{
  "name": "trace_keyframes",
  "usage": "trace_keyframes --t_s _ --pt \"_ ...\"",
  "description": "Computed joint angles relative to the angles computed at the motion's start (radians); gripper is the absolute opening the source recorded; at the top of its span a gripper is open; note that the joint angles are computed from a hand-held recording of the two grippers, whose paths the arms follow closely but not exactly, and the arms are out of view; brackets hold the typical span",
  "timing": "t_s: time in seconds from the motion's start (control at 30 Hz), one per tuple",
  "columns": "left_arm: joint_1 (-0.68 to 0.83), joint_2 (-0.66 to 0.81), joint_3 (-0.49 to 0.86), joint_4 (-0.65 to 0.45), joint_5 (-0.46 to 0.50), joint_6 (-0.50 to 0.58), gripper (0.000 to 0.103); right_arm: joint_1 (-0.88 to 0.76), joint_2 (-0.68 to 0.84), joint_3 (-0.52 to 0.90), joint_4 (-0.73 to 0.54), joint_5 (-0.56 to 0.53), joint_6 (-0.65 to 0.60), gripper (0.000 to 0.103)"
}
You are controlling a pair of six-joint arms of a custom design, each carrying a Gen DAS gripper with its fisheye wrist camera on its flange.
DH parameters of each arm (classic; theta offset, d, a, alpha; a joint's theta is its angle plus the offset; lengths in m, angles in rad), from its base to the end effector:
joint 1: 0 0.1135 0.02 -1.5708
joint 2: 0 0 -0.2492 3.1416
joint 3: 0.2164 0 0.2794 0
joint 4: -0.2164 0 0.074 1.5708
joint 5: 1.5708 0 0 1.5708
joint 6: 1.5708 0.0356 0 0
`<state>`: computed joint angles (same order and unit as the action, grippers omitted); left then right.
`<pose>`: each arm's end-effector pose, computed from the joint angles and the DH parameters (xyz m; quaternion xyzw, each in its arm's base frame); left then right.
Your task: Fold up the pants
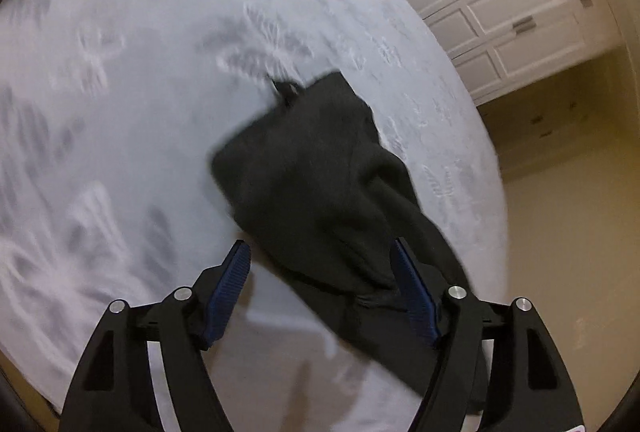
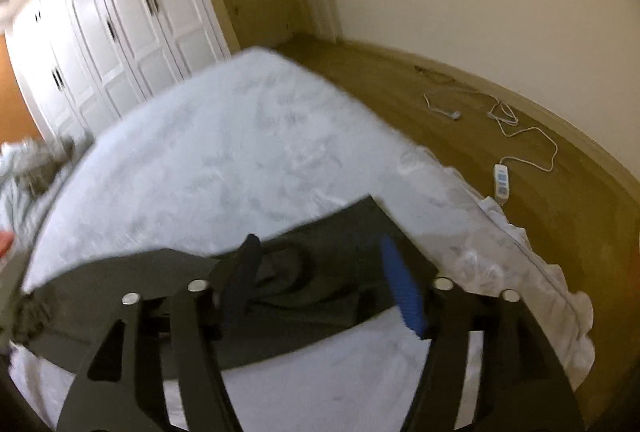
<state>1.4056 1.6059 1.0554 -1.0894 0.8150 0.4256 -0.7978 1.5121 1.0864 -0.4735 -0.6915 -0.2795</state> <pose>0.0726 0.2777 0.1727 -0.4439 0.8032 -0.2665 0.2947 0.2549 -0.2288 0.2248 0.1197 0.8872 0.1156 0.4303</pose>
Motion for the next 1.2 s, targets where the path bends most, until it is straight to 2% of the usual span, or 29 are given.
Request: trace_keyframes --t_s 0.07,0.13,0.17,0.2,0.27,0.3,0.37,0.43,0.5,0.6,0.7,0.73,0.77,0.8,0.87,0.9,0.97,1.0,1.03,1.13,1.2 --pt "-0.027 0.011 -0.015 -0.013 0.037 -0.069 0.074 0.007 -0.035 0.006 -0.075 -0.033 -0.017 0.065" --pt "-0.046 0.018 -0.030 0.016 0.089 -0.148 0.073 0.048 -0.092 -0.006 -0.151 -0.005 -0.007 0.073" --pt "-0.056 0.018 -0.045 0.055 0.138 -0.199 0.067 0.062 -0.103 -0.009 -0.172 -0.002 0.001 0.075" --pt "-0.066 0.014 -0.057 0.091 0.155 -0.244 0.057 0.082 -0.108 -0.010 -0.210 -0.004 0.015 0.079" --pt "-0.085 -0.010 -0.094 0.185 0.183 -0.308 0.008 0.095 -0.118 -0.037 -0.222 -0.004 0.043 0.084" --pt "-0.090 -0.025 -0.105 0.212 0.174 -0.311 0.001 0.106 -0.119 -0.056 -0.213 0.008 0.060 0.084" --pt "-0.081 -0.020 -0.090 0.213 0.184 -0.320 0.000 0.131 -0.083 -0.083 -0.160 0.067 0.100 0.084" --pt "-0.060 0.010 -0.047 0.147 0.209 -0.263 0.000 0.136 -0.033 -0.087 -0.130 0.096 0.138 0.082" --pt "-0.032 0.035 -0.016 0.113 0.187 -0.193 0.000 0.135 0.020 -0.054 -0.127 0.107 0.179 0.081" --pt "-0.039 0.043 -0.005 0.099 0.185 -0.176 0.000 0.141 0.077 0.009 -0.098 0.093 0.241 0.081" --pt "-0.066 0.042 -0.002 0.129 0.167 -0.185 0.000 0.181 0.167 0.066 -0.057 0.112 0.279 0.079" --pt "-0.077 0.032 -0.005 0.144 0.161 -0.188 0.000 0.196 0.199 0.083 -0.048 0.134 0.284 0.069" --pt "-0.088 0.030 -0.004 0.161 0.156 -0.194 0.000 0.208 0.235 0.109 -0.056 0.155 0.281 0.039" --pt "-0.094 0.023 -0.006 0.180 0.155 -0.203 0.000 0.209 0.267 0.141 -0.066 0.146 0.290 0.005" --pt "-0.080 -0.016 -0.012 0.215 0.186 -0.200 0.000 0.161 0.207 0.122 -0.020 -0.034 0.342 0.005" --pt "-0.060 -0.038 -0.008 0.220 0.223 -0.179 0.000 0.122 0.133 0.095 0.043 -0.196 0.363 0.005" --pt "-0.025 -0.035 0.029 0.170 0.279 -0.097 0.000 0.082 0.024 0.037 0.158 -0.307 0.350 0.005" --pt "-0.022 -0.019 0.051 0.151 0.273 -0.070 0.000 0.077 0.017 0.039 0.148 -0.296 0.304 0.005" --pt "-0.023 -0.001 0.063 0.143 0.254 -0.058 0.000 0.083 0.061 0.069 0.085 -0.218 0.238 0.005" --pt "-0.046 0.059 0.069 0.146 0.169 -0.094 0.000 0.095 0.306 0.205 -0.096 0.021 0.178 0.005" --pt "-0.061 0.088 0.080 0.073 0.146 -0.034 0.001 0.100 0.362 0.238 -0.140 0.092 0.146 0.005"
